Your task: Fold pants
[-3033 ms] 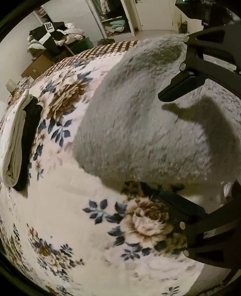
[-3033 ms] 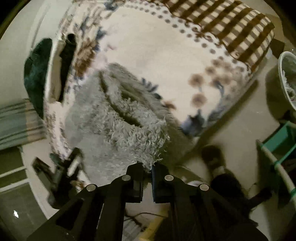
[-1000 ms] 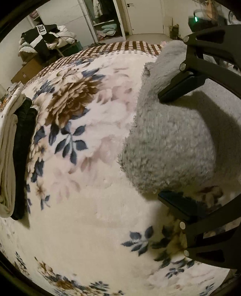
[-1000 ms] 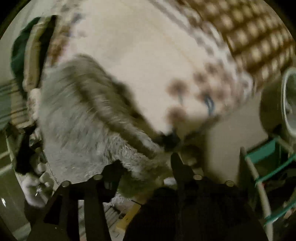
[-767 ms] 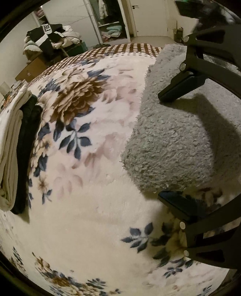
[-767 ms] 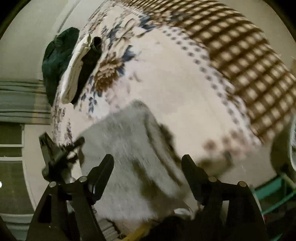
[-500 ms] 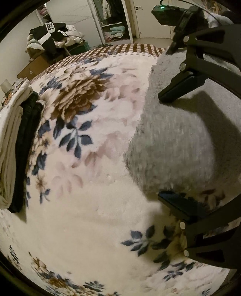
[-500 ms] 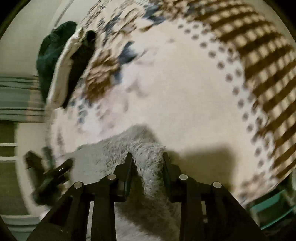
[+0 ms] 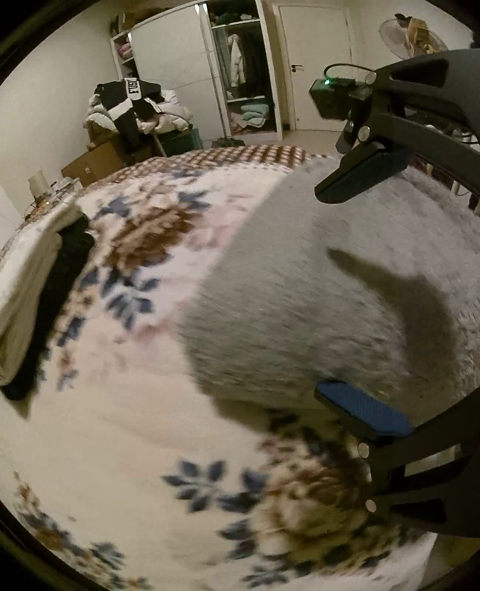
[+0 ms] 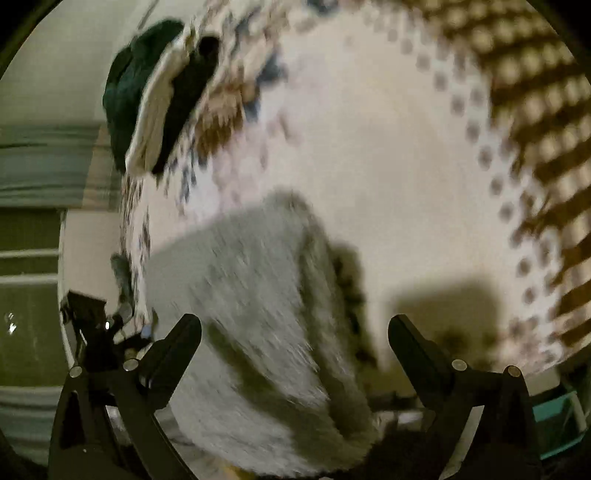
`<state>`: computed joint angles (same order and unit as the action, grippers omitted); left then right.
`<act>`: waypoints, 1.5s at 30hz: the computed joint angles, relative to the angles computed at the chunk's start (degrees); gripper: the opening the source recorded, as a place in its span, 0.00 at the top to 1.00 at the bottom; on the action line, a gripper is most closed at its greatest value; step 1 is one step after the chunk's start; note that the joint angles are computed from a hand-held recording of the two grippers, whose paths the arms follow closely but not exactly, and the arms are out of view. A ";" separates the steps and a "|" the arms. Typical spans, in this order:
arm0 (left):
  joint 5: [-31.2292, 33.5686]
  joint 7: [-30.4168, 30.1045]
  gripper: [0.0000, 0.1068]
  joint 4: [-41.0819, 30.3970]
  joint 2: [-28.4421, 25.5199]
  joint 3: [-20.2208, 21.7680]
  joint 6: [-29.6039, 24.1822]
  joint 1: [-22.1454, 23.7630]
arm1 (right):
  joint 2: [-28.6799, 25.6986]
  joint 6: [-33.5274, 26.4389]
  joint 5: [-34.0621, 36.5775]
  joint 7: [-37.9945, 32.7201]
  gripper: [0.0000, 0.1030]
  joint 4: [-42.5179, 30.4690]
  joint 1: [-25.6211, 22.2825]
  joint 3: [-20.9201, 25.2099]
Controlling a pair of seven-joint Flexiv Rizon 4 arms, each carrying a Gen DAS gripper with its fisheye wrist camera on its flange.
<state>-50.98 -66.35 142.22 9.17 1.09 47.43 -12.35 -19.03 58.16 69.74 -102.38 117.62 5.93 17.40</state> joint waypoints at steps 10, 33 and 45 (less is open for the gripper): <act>-12.69 7.62 0.08 4.74 -4.01 0.08 -2.12 0.67 | -11.94 -16.68 18.99 -18.37 0.00 -5.13 -4.08 -1.53; -7.50 -0.70 0.41 -7.06 1.30 0.83 -4.31 1.35 | 4.11 -11.00 6.48 -3.17 0.54 -7.08 3.39 -6.08; -6.27 -1.95 0.41 -43.04 -25.40 -3.75 -6.47 11.71 | -16.33 -15.58 -15.40 16.62 0.54 -46.37 5.75 -8.86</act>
